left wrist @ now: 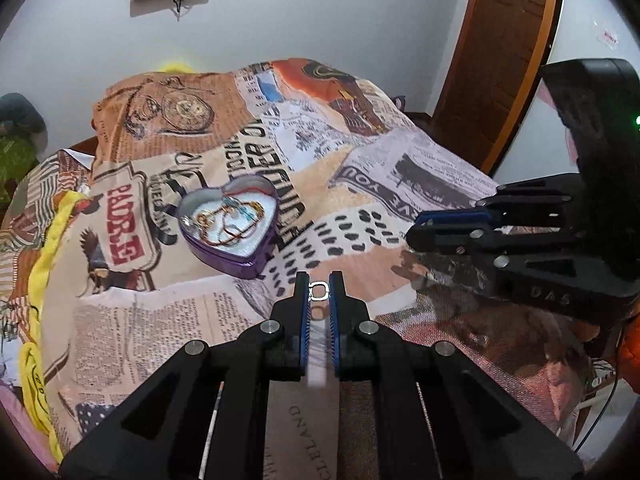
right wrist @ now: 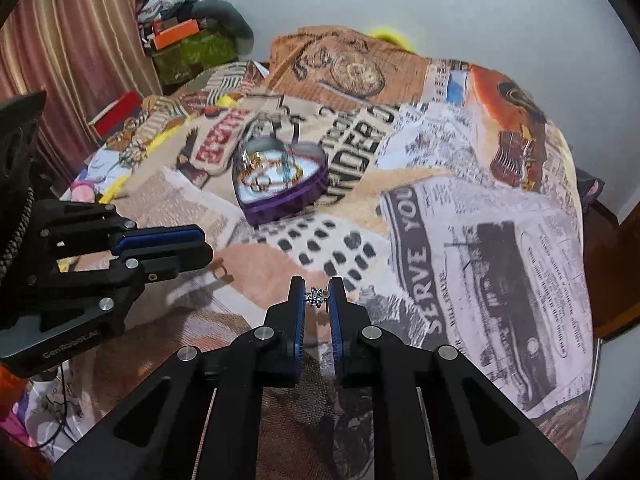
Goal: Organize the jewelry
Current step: 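Grasp the small silver ring with the left tool while the right tool grasps a silver earring, then carry both items into the heart tin and open both tools to drop them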
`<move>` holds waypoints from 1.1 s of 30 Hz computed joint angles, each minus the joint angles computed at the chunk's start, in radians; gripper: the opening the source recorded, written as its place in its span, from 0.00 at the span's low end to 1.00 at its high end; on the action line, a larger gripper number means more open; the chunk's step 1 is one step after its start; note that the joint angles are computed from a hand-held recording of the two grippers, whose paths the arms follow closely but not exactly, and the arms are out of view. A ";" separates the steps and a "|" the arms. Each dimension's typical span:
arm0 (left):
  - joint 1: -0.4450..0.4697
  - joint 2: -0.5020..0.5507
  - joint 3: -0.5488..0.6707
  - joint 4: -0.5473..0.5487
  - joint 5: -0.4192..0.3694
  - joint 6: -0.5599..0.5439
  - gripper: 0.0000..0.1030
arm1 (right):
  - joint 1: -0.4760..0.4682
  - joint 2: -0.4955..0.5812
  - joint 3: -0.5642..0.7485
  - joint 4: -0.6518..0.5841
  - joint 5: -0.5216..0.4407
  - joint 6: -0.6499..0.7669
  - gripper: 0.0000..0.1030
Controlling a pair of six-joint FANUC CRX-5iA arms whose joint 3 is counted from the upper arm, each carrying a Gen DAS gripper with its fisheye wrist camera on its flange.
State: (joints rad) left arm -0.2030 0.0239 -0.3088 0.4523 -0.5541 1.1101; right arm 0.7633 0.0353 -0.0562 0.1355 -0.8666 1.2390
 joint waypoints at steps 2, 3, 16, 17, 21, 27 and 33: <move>0.007 -0.012 -0.001 -0.007 0.006 0.006 0.07 | 0.004 -0.006 0.001 0.014 0.010 -0.010 0.10; 0.010 -0.017 -0.001 -0.008 0.009 0.008 0.07 | 0.007 -0.010 0.000 0.025 0.018 -0.018 0.10; 0.066 -0.053 0.002 -0.008 0.066 0.021 0.07 | 0.017 0.016 0.063 0.051 0.078 -0.042 0.10; 0.068 -0.050 0.004 -0.008 0.069 0.021 0.07 | 0.015 0.026 0.076 0.044 0.079 -0.036 0.10; 0.078 -0.029 0.013 0.015 0.083 0.003 0.07 | 0.010 0.056 0.116 0.029 0.081 -0.019 0.10; 0.088 0.009 0.028 0.057 0.093 -0.029 0.07 | 0.000 0.105 0.176 0.009 0.079 0.003 0.10; 0.090 0.071 0.079 0.020 0.085 0.002 0.07 | -0.024 0.171 0.258 -0.060 0.039 0.051 0.10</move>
State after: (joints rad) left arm -0.1127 0.0950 -0.2293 0.4724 -0.4694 1.1124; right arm 0.7390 0.2060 0.2023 0.0753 -0.8281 1.2905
